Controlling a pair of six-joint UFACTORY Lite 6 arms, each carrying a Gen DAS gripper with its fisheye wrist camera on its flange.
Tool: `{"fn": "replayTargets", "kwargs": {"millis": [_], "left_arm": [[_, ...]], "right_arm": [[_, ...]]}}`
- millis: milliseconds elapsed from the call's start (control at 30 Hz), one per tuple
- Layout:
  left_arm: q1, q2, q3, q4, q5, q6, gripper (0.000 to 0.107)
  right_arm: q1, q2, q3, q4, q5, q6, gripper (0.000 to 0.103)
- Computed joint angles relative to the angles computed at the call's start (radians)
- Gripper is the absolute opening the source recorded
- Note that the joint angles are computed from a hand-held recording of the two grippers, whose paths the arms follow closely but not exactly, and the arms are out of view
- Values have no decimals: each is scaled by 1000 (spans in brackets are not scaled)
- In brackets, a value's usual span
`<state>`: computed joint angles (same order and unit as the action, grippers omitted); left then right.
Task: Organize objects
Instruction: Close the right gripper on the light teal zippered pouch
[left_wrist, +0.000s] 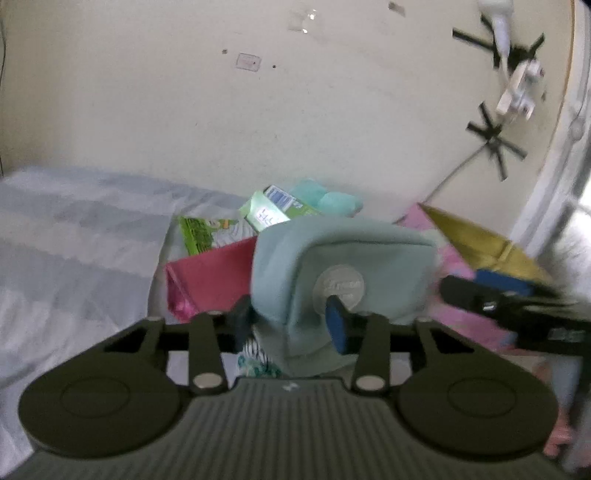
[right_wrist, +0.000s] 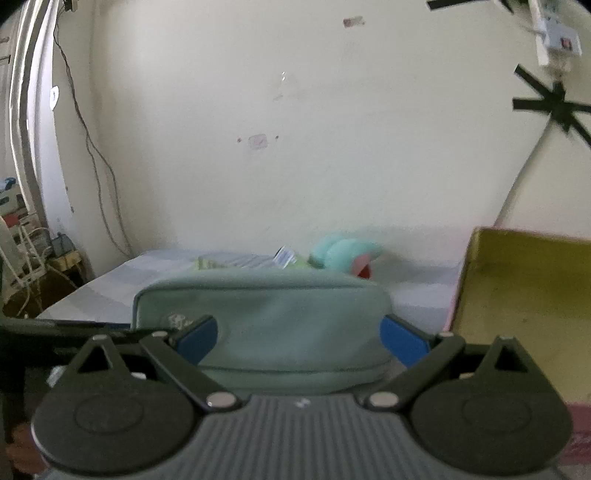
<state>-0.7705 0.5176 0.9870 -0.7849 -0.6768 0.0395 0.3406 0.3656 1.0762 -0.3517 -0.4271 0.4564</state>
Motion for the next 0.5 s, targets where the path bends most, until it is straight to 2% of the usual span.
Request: {"fn": "replayTargets", "kwargs": {"millis": [67, 100, 233, 367, 467, 500], "left_arm": [[35, -130, -166, 176, 6, -209, 36], [45, -178, -250, 241, -28, -303, 36], [63, -293, -489, 273, -127, -471, 36], [89, -312, -548, 247, -134, -545, 38], [89, -288, -529, 230, -110, -555, 51], [72, -279, -514, 191, -105, -528, 51]], "right_arm": [[-19, -2, -14, -94, -44, 90, 100], [-22, -1, -19, -106, -64, 103, 101], [-19, 50, 35, -142, -51, 122, 103], [-19, 136, 116, -301, -44, 285, 103], [-12, 198, 165, -449, -30, 458, 103], [-7, 210, 167, -476, -28, 499, 102]]}}
